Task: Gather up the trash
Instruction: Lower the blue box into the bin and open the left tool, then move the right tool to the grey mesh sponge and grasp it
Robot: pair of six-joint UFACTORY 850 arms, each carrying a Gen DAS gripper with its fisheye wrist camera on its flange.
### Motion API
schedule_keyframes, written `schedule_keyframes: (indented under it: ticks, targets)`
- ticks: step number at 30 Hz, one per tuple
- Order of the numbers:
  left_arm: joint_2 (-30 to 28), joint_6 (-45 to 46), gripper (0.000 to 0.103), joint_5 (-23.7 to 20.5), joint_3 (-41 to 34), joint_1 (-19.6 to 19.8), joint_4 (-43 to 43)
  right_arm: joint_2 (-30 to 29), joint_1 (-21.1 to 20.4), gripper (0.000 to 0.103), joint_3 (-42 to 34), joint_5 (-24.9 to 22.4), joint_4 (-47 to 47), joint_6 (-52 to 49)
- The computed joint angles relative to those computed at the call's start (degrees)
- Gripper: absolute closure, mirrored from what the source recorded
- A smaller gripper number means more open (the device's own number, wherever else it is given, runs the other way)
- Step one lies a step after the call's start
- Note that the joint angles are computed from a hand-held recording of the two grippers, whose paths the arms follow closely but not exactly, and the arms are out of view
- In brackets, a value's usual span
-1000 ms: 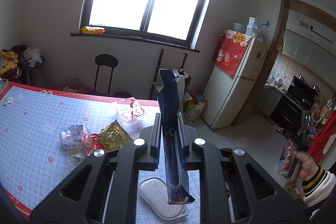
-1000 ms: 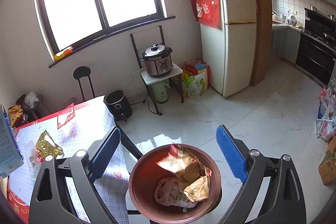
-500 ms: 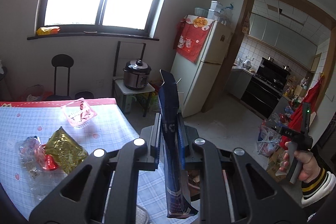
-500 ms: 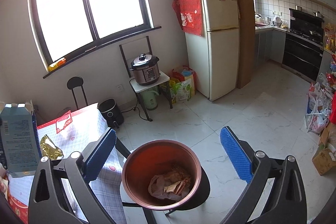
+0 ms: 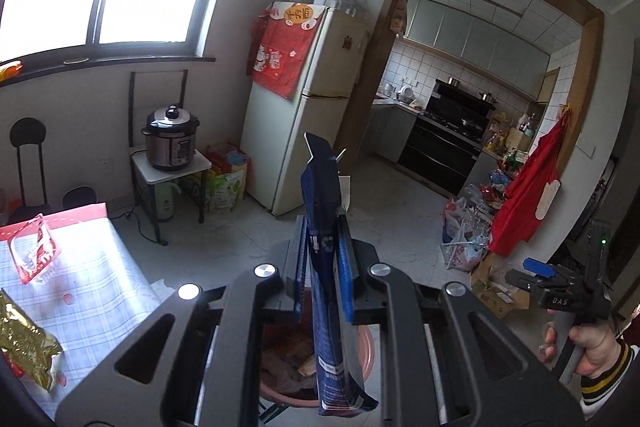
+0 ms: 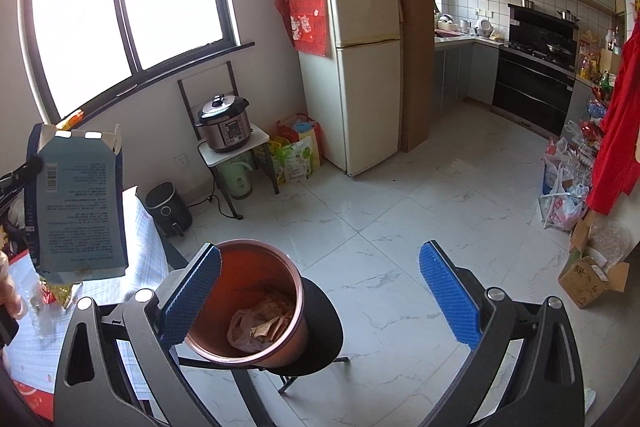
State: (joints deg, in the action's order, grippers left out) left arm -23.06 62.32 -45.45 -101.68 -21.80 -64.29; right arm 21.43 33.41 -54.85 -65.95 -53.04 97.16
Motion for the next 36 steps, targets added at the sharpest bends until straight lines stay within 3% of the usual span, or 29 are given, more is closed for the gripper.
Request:
schedule_keyframes:
  ticks: [2,3,4,6,13,20,36]
  targets:
    - [-1.59,-0.12,0.082,0.72,-1.90,-1.81,0.50,0.75,-0.03,0.006,0.76,-0.40,0.26,0.32]
    - [-2.26,-0.07,0.068,1.31,-2.65,-2.56,0.86,1.13,-0.14,0.006,1.13,-0.45,0.42,0.45]
    - [-2.86,-0.56,0.039,2.19,-3.47,-3.20,1.55,1.43,-0.23,0.006,1.42,-0.48,0.55,0.60]
    - [-2.45,1.31,0.018,4.77,-2.61,-3.65,-0.65,1.91,-0.18,0.006,1.86,-0.83,0.65,1.01]
    - [-0.65,0.36,0.006,6.21,-1.00,-1.26,1.16,1.30,-0.87,0.006,1.31,0.28,0.47,1.87]
    - [2.23,-3.89,0.006,7.26,1.16,4.45,5.81,-3.41,-0.20,0.006,-2.65,2.29,-0.53,1.22]
    - [6.65,-7.93,0.006,8.48,6.37,24.31,11.84,-19.52,3.28,0.006,-17.62,7.57,0.38,-3.54]
